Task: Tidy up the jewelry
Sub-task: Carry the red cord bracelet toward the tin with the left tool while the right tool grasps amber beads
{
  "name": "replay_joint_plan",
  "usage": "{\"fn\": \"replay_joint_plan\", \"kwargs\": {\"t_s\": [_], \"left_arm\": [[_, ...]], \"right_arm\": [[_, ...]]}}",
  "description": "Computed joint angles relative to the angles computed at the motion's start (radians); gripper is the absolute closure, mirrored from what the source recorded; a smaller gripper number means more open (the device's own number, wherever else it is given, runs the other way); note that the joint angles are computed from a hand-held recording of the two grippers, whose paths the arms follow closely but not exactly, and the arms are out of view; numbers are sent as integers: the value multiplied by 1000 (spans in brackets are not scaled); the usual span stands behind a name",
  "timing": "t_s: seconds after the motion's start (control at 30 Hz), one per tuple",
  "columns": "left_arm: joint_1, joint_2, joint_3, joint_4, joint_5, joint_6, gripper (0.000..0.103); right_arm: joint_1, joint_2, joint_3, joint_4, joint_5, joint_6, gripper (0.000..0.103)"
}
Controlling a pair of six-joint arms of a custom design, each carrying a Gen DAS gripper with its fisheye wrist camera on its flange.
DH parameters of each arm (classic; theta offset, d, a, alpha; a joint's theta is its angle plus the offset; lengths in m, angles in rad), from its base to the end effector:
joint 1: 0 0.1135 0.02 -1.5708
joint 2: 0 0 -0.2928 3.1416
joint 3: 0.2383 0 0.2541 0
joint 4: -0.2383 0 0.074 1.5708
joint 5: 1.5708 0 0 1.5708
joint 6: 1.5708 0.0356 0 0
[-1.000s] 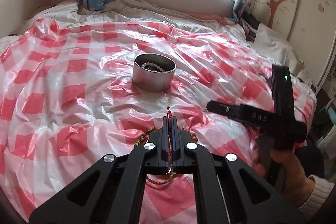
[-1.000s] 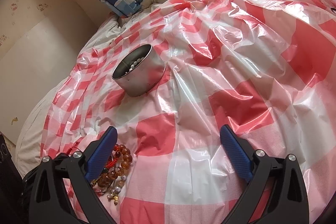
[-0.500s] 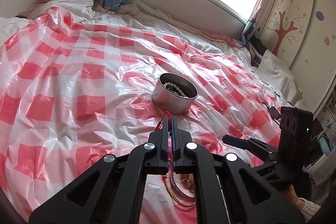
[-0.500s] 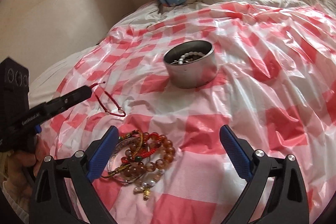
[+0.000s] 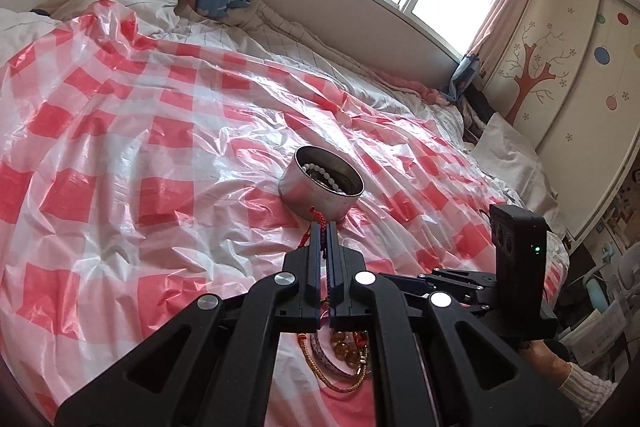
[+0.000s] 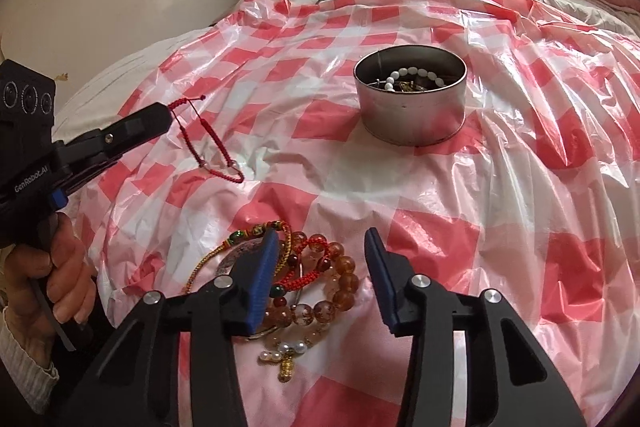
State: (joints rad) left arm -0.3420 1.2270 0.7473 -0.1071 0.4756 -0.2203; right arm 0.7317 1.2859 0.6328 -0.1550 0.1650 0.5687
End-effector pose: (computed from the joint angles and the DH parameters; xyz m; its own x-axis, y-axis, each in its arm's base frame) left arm 0.2357 -0.1012 0.2699 -0.6527 0.0261 -0.7572 0.5275 0.7331 -0.4294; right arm 0.1867 0.1598 0.2132 -0.7627 0.0291 -0.6461 -0.1945 0.9424 0.2720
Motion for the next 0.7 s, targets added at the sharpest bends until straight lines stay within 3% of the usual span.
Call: {"fn": "replay_joint_plan", "kwargs": {"t_s": [0.17,0.3,0.7], "left_arm": [[-4,3,1,-1,-4,-1,101],[-7,9,0,0,-16,-2,101],[-16,14,-7,11,-27,4,101]], "right_arm": [[-17,84,57,-26,-35,-101,71],[-5,77,55,-29,-33,-109,94],[-58,-222,-105,68,-110,57,95]]}}
